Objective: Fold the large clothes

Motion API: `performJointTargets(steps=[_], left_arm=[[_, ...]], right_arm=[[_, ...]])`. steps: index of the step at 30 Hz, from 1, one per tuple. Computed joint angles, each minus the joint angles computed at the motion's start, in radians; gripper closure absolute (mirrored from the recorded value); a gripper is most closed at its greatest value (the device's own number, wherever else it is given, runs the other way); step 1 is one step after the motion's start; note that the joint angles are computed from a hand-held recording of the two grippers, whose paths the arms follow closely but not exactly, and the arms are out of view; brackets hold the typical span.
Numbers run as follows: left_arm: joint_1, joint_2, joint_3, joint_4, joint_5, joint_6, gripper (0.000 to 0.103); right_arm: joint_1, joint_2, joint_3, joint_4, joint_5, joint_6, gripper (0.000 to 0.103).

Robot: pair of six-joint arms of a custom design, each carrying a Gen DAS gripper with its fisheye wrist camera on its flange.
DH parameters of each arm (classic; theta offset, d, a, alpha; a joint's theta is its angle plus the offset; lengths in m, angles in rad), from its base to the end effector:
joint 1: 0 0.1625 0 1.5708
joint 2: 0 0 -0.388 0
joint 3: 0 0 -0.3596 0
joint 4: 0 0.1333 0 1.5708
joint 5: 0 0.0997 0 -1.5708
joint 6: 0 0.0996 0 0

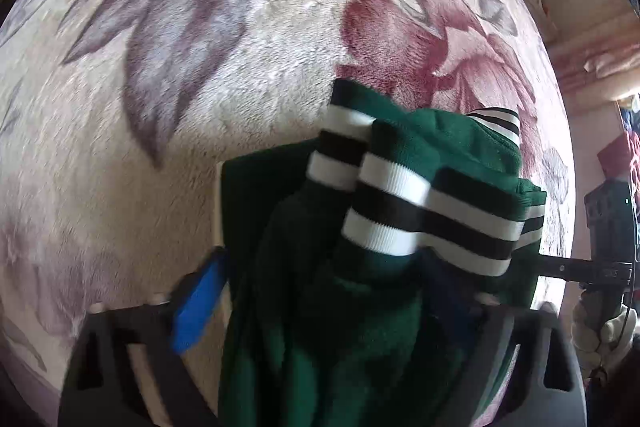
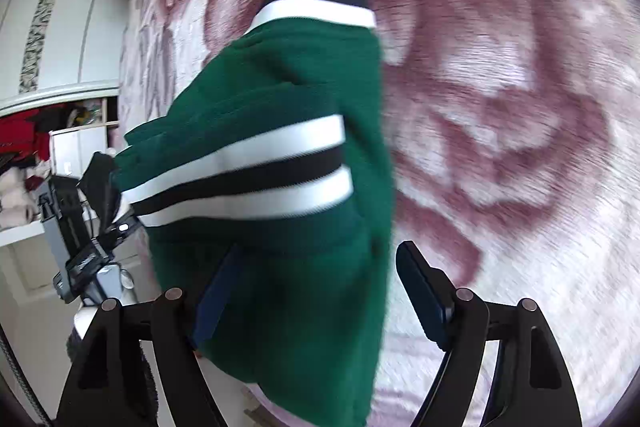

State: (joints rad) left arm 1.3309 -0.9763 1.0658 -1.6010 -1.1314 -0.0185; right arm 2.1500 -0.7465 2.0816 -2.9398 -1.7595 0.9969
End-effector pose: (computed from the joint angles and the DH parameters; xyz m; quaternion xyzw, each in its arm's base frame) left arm 0.0115 -0.6922 0.3559 0.1142 0.9688 0.0006 0.2197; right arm 0.3541 -0.3321 -0.0181 -0.2079 -0.9734 0.0787 0.0545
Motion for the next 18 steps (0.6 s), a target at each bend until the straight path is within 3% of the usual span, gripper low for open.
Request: performJointTargets(steps=[1,4,5,10,12,14,16,18], left_arm=[[-0.004,0.003,-0.002,0.006,-0.001,0.018,0.06],[-0.025,-0.039,0.057,-0.05,0.028,0.066,0.076],[-0.024,-0.054,0.061,-0.055,0.018,0.059,0.077],[-0.013,-0.084,0.021,-0.082,-0.029,-0.013,0.077],[0.015,-0.036,-0.034,-0.06,-0.031,-0.043,0.077],[0.052,0.044,-0.119,0.031,-0.04,-0.091,0.076],[0.068,0.097,-0.174,0.107,-0.032,-0.124,0.068],[0.051,0.091,-0.177,0.121,-0.022,-0.12,0.066]], right_arm=[[0.009,0.016,-0.017,-0.01,-0.028,-0.006,0.05],[0.052,0.023,-0.058,0.029,-0.095,0.036,0.07],[0.071,0.015,-0.062,0.03,-0.111,0.047,0.072],[0.159,0.006,-0.17,0.126,-0.182,-0.021,0.072],[0.149,0.025,-0.211,0.154,-0.193,-0.049,0.072],[0.108,0.054,-0.255,0.254,-0.177,-0.064,0.07],[0.059,0.07,-0.256,0.316,-0.141,-0.037,0.058],[0.04,0.05,-0.219,0.291,-0.11,-0.03,0.044]])
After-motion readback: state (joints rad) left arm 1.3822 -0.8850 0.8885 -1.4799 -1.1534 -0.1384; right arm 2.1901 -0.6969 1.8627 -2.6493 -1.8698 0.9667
